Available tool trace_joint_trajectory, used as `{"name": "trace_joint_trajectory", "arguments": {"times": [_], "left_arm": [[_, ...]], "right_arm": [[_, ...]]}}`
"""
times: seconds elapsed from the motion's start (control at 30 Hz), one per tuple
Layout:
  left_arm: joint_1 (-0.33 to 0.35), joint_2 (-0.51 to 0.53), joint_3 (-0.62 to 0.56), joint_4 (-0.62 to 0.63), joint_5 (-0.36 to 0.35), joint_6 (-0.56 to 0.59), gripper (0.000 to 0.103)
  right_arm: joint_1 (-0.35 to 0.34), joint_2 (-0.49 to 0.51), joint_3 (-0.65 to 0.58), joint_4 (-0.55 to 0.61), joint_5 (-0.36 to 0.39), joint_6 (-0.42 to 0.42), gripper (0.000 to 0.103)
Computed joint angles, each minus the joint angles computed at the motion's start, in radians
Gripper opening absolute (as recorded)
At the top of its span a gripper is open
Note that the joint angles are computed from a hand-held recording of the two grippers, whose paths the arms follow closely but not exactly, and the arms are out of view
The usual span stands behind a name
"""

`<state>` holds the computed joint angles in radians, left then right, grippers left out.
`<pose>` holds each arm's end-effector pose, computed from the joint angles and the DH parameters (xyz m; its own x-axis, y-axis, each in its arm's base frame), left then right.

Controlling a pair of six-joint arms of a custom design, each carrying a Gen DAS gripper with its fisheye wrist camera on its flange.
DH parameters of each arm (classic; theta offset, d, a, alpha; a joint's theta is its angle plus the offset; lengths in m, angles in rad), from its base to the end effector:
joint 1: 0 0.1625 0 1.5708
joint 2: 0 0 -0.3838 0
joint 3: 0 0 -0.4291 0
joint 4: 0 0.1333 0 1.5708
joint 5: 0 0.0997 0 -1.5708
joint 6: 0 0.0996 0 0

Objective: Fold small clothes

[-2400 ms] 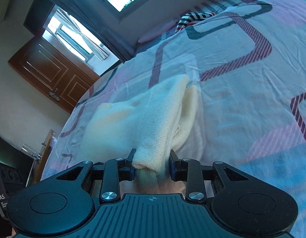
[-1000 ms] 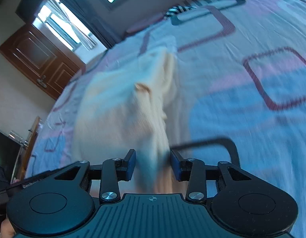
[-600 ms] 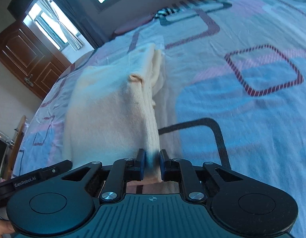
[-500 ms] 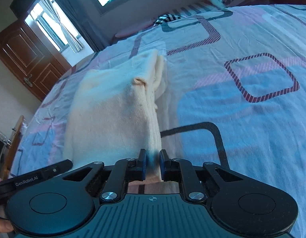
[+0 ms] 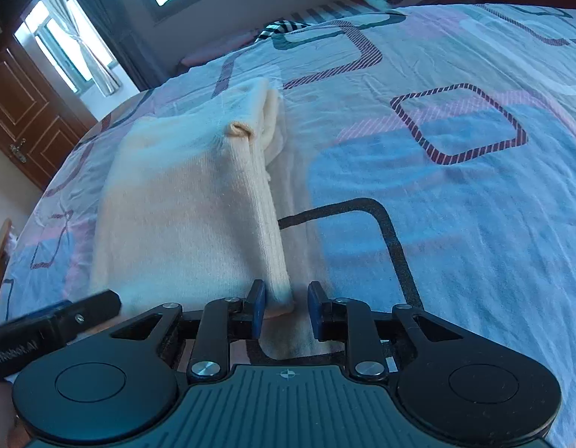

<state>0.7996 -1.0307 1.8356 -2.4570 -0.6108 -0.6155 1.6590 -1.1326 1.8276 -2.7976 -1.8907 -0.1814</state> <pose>-0.2633 -0.5792 0.1336 -0.7747 -0.1252 -0.6198 0.3030 0.7868 -0.5377 0.1568 -0.6149 0.2043 -0.9302 -0.0809 0.3581 -0.2478 0.8580 -0.4499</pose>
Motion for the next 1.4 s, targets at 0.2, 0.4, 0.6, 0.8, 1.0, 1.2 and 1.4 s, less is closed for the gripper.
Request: {"name": "trace_joint_trajectory", "arguments": {"times": [0.2, 0.4, 0.6, 0.8, 1.0, 1.2, 1.4], "left_arm": [[-0.049, -0.016, -0.01, 0.203, 0.084, -0.135, 0.084], [-0.122, -0.059, 0.024, 0.198, 0.112, -0.17, 0.084], [-0.214, -0.081, -0.005, 0.527, 0.2, -0.457, 0.084], [-0.318, -0.107, -0.039, 0.869, 0.197, -0.776, 0.084], [-0.436, -0.089, -0.093, 1.165, 0.145, -1.051, 0.084], [-0.557, -0.074, -0.122, 1.327, 0.108, -1.198, 0.084], [-0.632, -0.065, -0.138, 1.393, 0.071, -1.279, 0.085]], "right_arm": [[0.014, -0.06, 0.046, -0.005, 0.026, -0.009, 0.026], [0.036, -0.15, 0.098, -0.01, 0.063, -0.082, 0.044], [0.044, -0.286, 0.179, 0.016, 0.115, -0.181, 0.056], [0.063, -0.463, 0.294, 0.007, 0.105, -0.31, 0.08], [0.089, -0.653, 0.409, -0.07, 0.096, -0.381, 0.102], [0.133, -0.848, 0.463, -0.01, 0.094, -0.337, 0.103], [0.186, -0.977, 0.487, 0.051, 0.069, -0.338, 0.103]]}}
